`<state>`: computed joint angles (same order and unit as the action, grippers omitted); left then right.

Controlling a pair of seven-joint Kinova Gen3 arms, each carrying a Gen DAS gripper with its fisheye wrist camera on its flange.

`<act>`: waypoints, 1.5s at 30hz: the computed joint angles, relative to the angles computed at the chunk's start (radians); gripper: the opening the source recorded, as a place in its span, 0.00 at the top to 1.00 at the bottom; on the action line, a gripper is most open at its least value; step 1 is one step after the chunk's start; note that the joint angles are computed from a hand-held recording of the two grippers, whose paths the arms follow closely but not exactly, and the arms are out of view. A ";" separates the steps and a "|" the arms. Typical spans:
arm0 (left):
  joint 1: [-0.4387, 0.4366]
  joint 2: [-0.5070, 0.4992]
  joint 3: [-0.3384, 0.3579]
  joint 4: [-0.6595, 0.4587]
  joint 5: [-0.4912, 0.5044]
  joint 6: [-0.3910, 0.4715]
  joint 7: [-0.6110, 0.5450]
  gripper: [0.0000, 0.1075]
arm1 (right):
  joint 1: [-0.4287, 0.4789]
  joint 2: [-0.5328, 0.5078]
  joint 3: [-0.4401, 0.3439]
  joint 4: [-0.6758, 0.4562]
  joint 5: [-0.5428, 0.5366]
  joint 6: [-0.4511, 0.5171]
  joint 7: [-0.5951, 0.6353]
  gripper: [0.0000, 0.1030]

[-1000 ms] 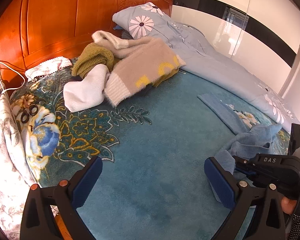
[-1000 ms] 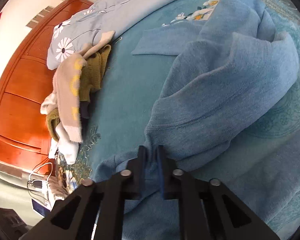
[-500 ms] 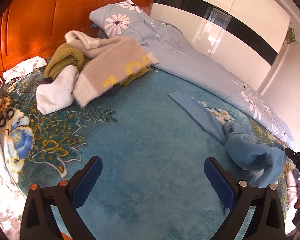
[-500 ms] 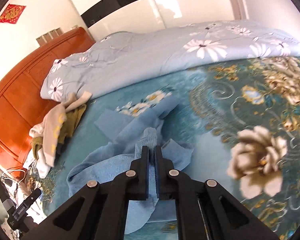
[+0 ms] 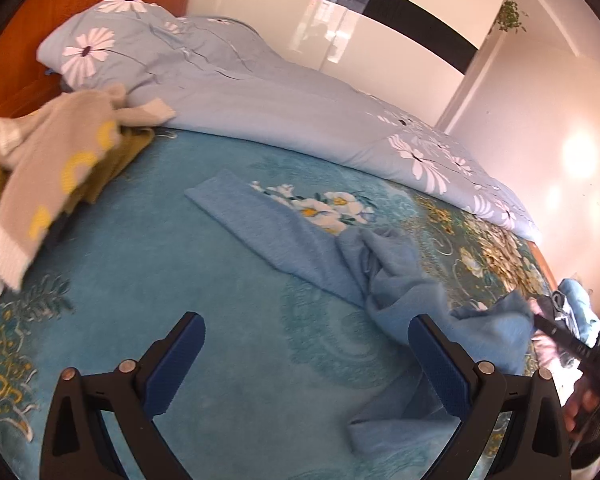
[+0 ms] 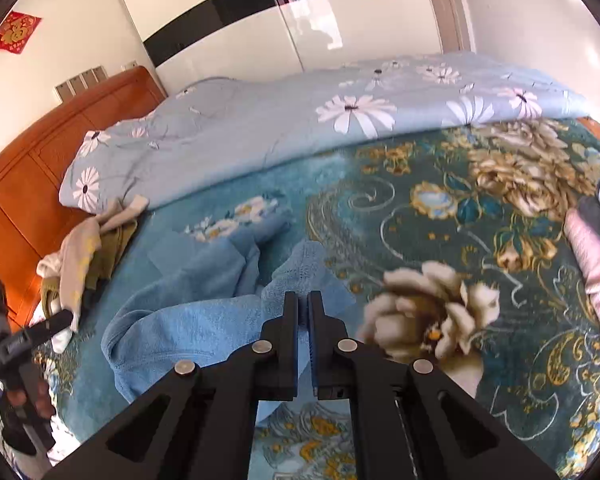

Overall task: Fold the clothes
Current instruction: 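Grasp the sweatshirt with the right tool while the left tool grasps another edge, then lift the sweatshirt with both tools and shake it out above the bed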

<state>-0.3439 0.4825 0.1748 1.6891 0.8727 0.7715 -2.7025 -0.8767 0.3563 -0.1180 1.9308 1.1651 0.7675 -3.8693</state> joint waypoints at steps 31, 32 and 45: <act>-0.179 0.036 0.005 -0.018 0.170 0.082 -0.020 0.87 | 0.025 -0.013 -0.059 0.010 0.182 -0.059 -0.079 0.96; -0.225 0.023 0.005 0.012 0.191 0.091 -0.061 0.87 | 0.021 -0.009 -0.054 -0.009 0.194 -0.060 -0.055 0.96; -0.295 0.016 -0.091 0.295 0.135 -0.011 -0.279 0.84 | 0.021 0.124 0.001 -0.131 -0.094 -0.184 0.275 0.96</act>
